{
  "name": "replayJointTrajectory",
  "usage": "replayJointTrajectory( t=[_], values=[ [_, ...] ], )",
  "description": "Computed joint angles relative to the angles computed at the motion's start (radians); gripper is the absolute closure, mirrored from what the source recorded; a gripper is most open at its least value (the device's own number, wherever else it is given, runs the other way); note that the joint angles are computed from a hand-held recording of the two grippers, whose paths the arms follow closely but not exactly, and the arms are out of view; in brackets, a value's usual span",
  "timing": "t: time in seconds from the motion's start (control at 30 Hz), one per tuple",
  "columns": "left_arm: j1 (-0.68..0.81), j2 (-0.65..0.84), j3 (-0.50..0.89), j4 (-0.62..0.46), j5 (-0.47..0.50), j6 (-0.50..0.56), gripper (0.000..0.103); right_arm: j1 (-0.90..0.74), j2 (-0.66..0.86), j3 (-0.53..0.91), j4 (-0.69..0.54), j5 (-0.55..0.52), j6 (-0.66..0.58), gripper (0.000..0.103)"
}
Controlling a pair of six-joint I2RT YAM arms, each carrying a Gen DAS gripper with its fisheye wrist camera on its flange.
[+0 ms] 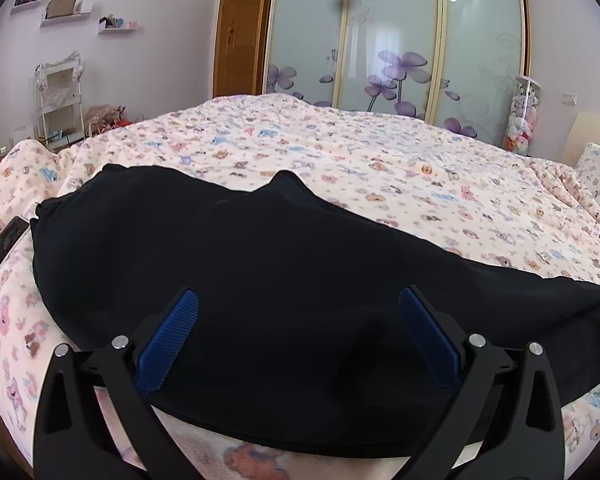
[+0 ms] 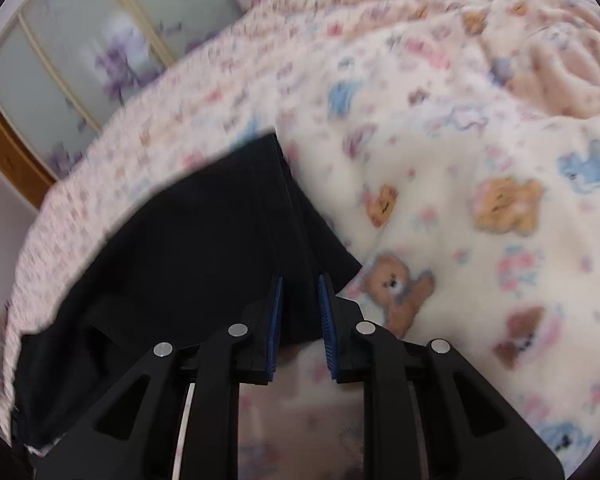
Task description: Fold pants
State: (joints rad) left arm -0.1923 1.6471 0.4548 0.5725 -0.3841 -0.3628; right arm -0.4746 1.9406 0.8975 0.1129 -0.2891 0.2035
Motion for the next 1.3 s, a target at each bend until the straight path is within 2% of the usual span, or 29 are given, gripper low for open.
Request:
replayJointTrajectory(
  t=[0.17, 0.2, 0.27, 0.4, 0.43, 0.53, 0.63, 0.67, 0.7, 0.73, 0.8, 0.87, 0.97, 1.03, 1.1, 1.2, 1.3],
  values=[
    [0.011, 0.014, 0.018, -0.034, 0.02, -0.015, 0.002, -0.01, 0.022, 0.061, -0.086, -0.027, -0.074, 0.084],
    [0.013, 0.017, 0.021, -0.039, 0.024, -0.017, 0.002, -0.002, 0.024, 0.068, -0.096, -0.01, -0.101, 0.086],
    [0.019, 0.021, 0.029, -0.053, 0.031, -0.022, 0.002, 0.02, 0.026, 0.078, -0.103, 0.036, -0.158, 0.096],
    [0.024, 0.028, 0.036, -0.064, 0.033, -0.029, 0.002, -0.007, -0.01, 0.119, -0.093, 0.081, -0.155, 0.099],
    [0.025, 0.029, 0.037, -0.067, 0.033, -0.03, 0.002, -0.013, -0.021, 0.116, -0.073, 0.091, -0.15, 0.103],
    [0.029, 0.037, 0.049, -0.081, 0.035, -0.033, 0.002, -0.019, -0.03, 0.129, -0.021, 0.211, -0.177, 0.103],
    [0.032, 0.042, 0.057, -0.092, 0.04, -0.032, 0.002, -0.052, 0.058, 0.241, -0.215, 0.137, -0.217, 0.103],
    [0.033, 0.041, 0.056, -0.091, 0.041, -0.032, 0.002, -0.062, 0.049, 0.22, -0.211, 0.125, -0.212, 0.103],
    [0.031, 0.041, 0.057, -0.092, 0.039, -0.034, 0.002, -0.079, 0.02, 0.174, -0.183, 0.087, -0.206, 0.099],
    [0.033, 0.043, 0.059, -0.093, 0.042, -0.033, 0.002, -0.108, -0.018, 0.123, -0.159, 0.008, -0.195, 0.081],
    [0.033, 0.044, 0.061, -0.097, 0.043, -0.034, 0.002, -0.17, -0.083, 0.048, -0.15, -0.145, -0.156, 0.051],
    [0.033, 0.046, 0.061, -0.098, 0.045, -0.037, 0.002, -0.204, -0.102, 0.022, -0.164, -0.236, -0.127, 0.051],
    [0.032, 0.046, 0.058, -0.092, 0.045, -0.038, 0.002, -0.239, -0.058, 0.068, -0.251, -0.381, -0.051, 0.057],
    [0.034, 0.049, 0.056, -0.087, 0.048, -0.041, 0.002, -0.235, -0.037, 0.079, -0.251, -0.463, 0.003, 0.058],
    [0.035, 0.051, 0.058, -0.089, 0.05, -0.046, 0.002, -0.206, -0.029, 0.097, -0.258, -0.452, 0.003, 0.058],
    [0.036, 0.052, 0.057, -0.088, 0.052, -0.048, 0.002, -0.16, 0.016, 0.14, -0.313, -0.381, 0.032, 0.058],
    [0.036, 0.053, 0.057, -0.088, 0.053, -0.047, 0.002, -0.138, 0.039, 0.151, -0.313, -0.321, 0.069, 0.058]
  ],
)
